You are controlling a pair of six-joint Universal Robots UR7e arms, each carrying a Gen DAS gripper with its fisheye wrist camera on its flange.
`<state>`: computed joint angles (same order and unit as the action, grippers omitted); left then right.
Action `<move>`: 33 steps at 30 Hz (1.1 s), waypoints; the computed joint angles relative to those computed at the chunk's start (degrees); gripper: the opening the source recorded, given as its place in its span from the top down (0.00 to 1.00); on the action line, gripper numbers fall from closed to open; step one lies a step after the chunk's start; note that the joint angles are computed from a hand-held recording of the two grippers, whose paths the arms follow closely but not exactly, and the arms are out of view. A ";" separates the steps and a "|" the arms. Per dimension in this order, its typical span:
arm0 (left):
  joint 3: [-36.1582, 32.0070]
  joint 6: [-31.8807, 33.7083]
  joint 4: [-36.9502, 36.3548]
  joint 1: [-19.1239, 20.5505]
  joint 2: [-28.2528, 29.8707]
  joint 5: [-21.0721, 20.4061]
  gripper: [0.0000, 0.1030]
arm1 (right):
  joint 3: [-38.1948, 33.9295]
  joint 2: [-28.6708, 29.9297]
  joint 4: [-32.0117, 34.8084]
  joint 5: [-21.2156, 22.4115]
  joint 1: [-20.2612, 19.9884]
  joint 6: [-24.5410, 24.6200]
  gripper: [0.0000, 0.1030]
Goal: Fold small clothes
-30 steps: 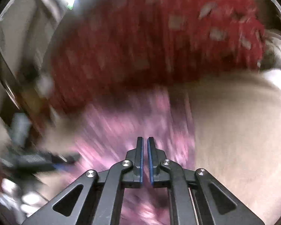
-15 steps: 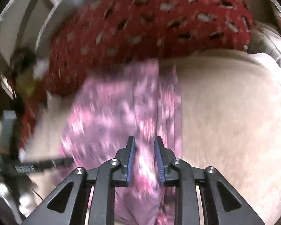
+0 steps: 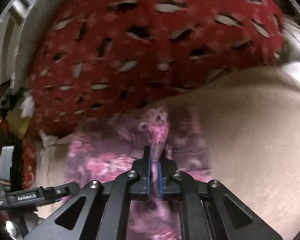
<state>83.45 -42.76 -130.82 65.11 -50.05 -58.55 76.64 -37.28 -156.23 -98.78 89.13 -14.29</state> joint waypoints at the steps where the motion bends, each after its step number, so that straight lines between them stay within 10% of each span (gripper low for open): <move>1: 0.10 0.03 -0.03 -0.04 -0.30 -0.34 0.25 | 0.34 -0.51 0.29 2.20 -0.78 1.51 0.97; 7: 7.27 0.47 -5.20 -1.93 -5.17 0.28 0.25 | 11.83 -8.02 -8.63 11.25 -0.67 -7.47 0.87; 11: 8.32 -0.22 -3.39 -2.56 -4.53 2.00 0.25 | 13.22 -7.66 -4.16 0.45 0.81 -15.87 0.83; 15: 9.87 0.25 -5.34 -2.05 -6.99 -3.73 0.25 | 13.97 -11.53 -4.09 6.10 -1.48 -8.08 0.77; 17: 10.57 0.12 -6.79 -1.27 -7.60 -5.62 0.25 | 13.25 -12.00 -3.94 7.64 -3.25 -2.35 0.48; 19: 10.61 -0.12 -7.72 -0.03 -7.15 -9.43 0.25 | 12.11 -11.79 0.05 11.68 -5.23 0.65 0.48; 27: 7.54 2.83 -10.04 0.64 -3.37 -13.71 0.16 | 8.30 -6.96 7.07 19.37 -5.70 -3.02 0.41; 33: 7.48 2.77 -7.73 -2.00 -3.10 -4.37 0.73 | 9.02 -6.06 1.84 9.42 -1.15 -8.42 0.70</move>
